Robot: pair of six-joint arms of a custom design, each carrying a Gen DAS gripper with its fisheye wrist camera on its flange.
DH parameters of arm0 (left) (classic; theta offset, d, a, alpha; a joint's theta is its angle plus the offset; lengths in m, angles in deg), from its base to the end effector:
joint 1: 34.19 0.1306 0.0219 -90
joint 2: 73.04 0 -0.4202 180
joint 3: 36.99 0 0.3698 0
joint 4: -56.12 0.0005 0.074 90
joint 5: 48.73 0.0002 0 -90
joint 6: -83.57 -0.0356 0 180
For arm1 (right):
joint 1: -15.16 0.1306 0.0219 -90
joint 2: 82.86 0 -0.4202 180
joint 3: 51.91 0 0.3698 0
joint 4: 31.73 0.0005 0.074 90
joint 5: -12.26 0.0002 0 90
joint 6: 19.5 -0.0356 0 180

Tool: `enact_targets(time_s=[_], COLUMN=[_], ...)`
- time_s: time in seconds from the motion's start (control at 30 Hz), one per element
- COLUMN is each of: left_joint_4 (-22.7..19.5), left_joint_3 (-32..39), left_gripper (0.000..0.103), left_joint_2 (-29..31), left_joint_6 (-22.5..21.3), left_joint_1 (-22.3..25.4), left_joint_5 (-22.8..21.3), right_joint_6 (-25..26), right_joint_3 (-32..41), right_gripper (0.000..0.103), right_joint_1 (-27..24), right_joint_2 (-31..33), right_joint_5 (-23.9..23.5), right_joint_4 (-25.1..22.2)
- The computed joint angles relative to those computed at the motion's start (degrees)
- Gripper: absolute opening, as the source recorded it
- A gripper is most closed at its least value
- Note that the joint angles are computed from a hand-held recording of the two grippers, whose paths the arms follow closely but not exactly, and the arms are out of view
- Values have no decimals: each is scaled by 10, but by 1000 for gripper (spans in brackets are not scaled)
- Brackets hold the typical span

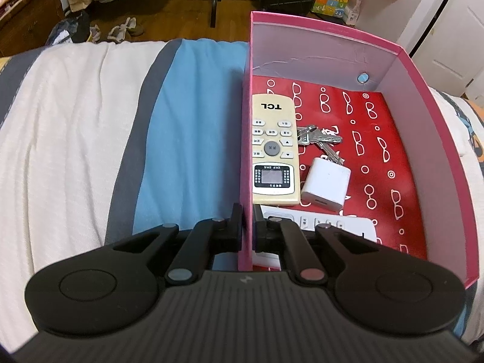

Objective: Organize rigid objects
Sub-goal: 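Carry the white remote into the pink box and release it with the right gripper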

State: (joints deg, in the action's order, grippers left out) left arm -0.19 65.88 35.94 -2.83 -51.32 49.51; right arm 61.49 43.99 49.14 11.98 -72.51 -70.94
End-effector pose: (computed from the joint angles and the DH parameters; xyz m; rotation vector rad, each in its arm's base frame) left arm 0.5494 -0.1752 0.3917 0.3624 2.6530 -0.3079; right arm 0.4275 0.2836 0.4884 -0.4377 2.2080 0.3052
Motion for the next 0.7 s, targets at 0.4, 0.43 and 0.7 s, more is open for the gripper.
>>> enact_targets(time_s=[0.4,0.43,0.7], left_joint_4=[1,3,5], left_joint_3=[-1,-3,-4], left_gripper=[7,7,8], left_joint_2=[2,1,1], left_joint_6=[13,13,20], left_joint_1=[9,10,14], left_joint_5=[28,29,41], right_joint_6=[164,171,321], right_joint_3=[133,143,171], right_gripper=[21,21,20], right_joint_1=[6,8,35], right_joint_2=[123,132,174], right_joint_5=[-53,-61,-18], right_joint_4=[-165,-179,-198])
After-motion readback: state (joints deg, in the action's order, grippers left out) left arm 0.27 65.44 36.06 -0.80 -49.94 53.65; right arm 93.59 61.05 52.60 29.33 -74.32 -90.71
